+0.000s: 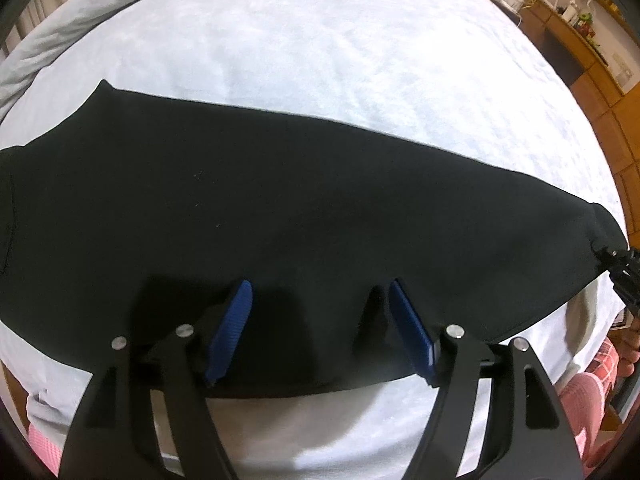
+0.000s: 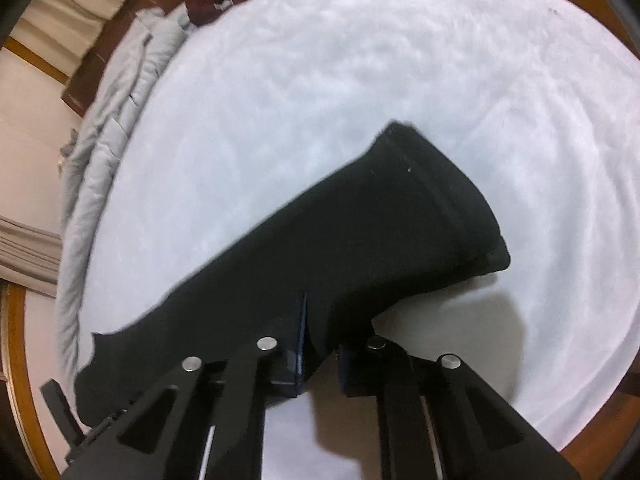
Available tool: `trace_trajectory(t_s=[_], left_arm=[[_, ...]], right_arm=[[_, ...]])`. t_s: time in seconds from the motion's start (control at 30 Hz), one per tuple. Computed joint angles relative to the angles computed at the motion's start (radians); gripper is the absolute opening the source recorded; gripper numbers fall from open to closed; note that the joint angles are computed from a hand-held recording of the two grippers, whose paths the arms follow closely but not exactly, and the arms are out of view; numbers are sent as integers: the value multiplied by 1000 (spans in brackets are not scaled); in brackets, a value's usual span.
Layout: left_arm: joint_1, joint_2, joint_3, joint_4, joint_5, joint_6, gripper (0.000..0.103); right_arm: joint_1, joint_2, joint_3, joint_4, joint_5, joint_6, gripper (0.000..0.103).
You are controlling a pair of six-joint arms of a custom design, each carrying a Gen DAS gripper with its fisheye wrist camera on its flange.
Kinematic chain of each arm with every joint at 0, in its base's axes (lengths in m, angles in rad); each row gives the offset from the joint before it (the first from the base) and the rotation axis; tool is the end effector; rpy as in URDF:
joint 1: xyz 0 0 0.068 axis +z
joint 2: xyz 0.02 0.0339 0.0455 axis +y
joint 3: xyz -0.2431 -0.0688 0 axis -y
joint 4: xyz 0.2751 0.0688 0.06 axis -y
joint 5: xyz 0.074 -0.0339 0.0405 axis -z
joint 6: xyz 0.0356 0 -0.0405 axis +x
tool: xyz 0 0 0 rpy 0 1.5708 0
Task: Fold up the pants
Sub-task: 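Grasp the trouser leg cuffs with the right gripper and lift them toward the waistband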
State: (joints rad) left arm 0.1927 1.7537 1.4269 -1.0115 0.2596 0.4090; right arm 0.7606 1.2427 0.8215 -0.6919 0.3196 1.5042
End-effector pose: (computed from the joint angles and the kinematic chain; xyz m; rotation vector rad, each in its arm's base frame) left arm 0.3639 0.0617 0.2156 0.3487 2.8116 -0.2551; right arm 0.1996 0.1745 0.1892 1.0506 2.4217 0.3759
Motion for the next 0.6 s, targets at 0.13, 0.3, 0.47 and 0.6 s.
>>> trace_trajectory(t_s=[0.13, 0.3, 0.47, 0.6], left_arm=[[5, -67, -36, 36, 28, 6, 70], [5, -18, -107, 124, -57, 52, 71], [33, -9, -63, 65, -10, 83, 72], [110, 73, 88, -37, 46, 46, 72]], right_arm=[[24, -44, 27, -49, 91, -27, 9], [-16, 75, -3, -14, -39, 24, 9], [15, 103, 67, -82, 9, 29, 9], [74, 188, 268, -170, 128, -60, 9]])
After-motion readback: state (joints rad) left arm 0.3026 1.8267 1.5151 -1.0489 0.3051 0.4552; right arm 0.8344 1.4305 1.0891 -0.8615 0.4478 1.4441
